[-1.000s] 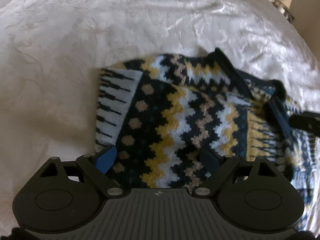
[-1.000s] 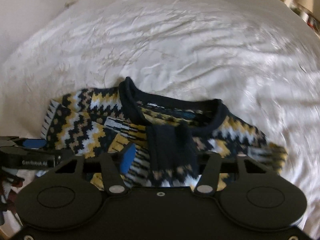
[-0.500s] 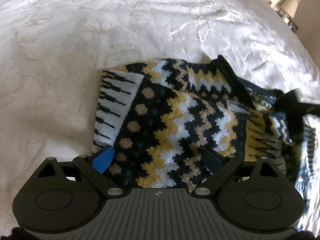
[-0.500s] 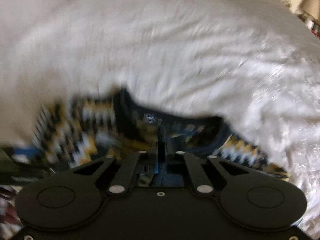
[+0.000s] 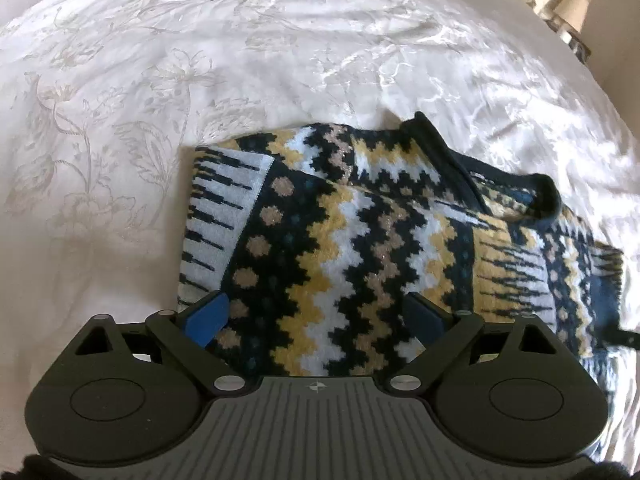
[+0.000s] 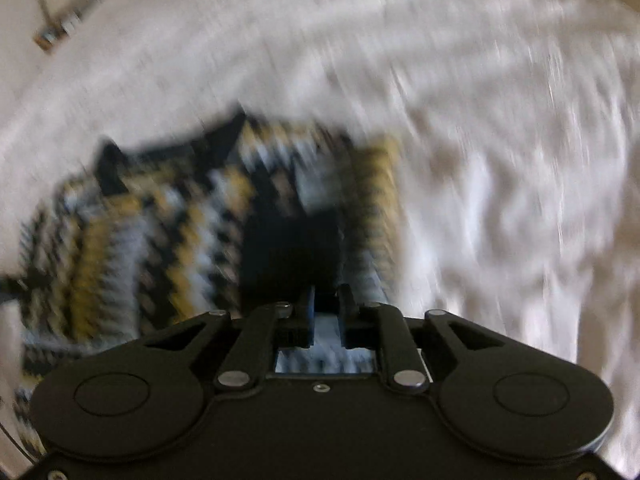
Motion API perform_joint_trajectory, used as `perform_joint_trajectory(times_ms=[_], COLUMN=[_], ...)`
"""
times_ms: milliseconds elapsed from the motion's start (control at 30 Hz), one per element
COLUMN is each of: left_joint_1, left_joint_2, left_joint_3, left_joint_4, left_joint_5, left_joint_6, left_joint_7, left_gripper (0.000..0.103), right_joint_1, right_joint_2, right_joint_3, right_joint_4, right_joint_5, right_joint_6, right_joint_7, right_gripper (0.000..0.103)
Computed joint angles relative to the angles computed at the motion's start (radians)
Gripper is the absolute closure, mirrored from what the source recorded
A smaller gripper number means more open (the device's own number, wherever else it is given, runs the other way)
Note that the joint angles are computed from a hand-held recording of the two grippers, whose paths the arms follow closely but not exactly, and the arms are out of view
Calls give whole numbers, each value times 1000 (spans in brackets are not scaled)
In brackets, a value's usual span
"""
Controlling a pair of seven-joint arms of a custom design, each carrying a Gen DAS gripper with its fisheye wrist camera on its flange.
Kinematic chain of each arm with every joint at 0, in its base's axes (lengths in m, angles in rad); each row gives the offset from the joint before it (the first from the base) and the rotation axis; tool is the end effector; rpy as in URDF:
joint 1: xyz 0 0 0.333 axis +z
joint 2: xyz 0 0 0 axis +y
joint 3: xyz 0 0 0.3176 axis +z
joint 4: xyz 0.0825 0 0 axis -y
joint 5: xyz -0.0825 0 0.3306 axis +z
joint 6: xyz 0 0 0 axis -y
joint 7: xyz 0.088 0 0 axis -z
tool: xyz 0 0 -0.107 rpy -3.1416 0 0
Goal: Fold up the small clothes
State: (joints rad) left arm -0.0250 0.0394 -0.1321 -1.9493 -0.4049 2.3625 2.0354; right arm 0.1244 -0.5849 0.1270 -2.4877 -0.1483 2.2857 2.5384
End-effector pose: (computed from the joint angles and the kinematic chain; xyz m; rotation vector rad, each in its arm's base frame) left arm 0.5445 -0.0902 0.5220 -1.6521 2.4498 -0.7408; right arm 0.3433 0.0924 0.5459 -1.2402 2.4935 -0.3737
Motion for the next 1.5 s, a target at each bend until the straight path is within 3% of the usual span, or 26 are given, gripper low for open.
perform_joint_trajectory(times_ms=[33,100,133,167,500,533,600,633,700,833,933,1067,1167,1333,1500], left_joint_1=[2,4,5,5,8,9,10,11,12,8,3,1,1,-5,-6], left_joint_2=[-2,-6,-5,-5,-7,-11,-20,-25,-32,-23,16,54,74,114,159], left_joint_3=[1,3,4,4,5,6,9,10,13,11,5,-10,-18,-27,-29], left_joint_4=[1,3,5,6,15,13,8,6,7,30,75,119,138,152,164], left_joint_5=[-1,0,2,5,17,15,14,11,-6,-26,-15,-9,-10,33,111], left_joint_6=[-6,-16,-20,-23,-48,-48,-48,-47,-45,-27,-24,-6,-6,-4,-2], left_joint_7=[4,7,7,6,16,18,21,22,33,51,35,38,43,27,4], left_gripper=[9,9,9,9,9,9,9,9,9,8,8,8,8,8,8], right_joint_1=[-1,-21,-32,-43,-36,-33,-23,-22,-22,-90,-56,-109,-120,-103,-139], right_joint_2=[-23,-72,-84,-96,15,24,42,49,39,20,46,46,3,57,143], right_joint_3=[5,18,26,30,-28,-34,-40,-38,-33,25,-34,14,1,-49,-50], right_joint_4=[-16,-43,-47,-58,-59,-60,-45,-30,-18,18,10,37,-6,-20,9], right_joint_5=[6,-7,-20,-36,-19,-8,14,13,2,-101,-44,-118,-131,-84,-98], right_joint_6=[3,40,56,87,198,203,190,179,199,184,188,99,173,245,159], right_joint_7=[20,66,82,93,-8,-18,-39,-54,-79,-36,-78,-31,36,-29,-20], right_gripper=[80,64,51,47,47,49,74,91,92,91,83,83,83,83,88])
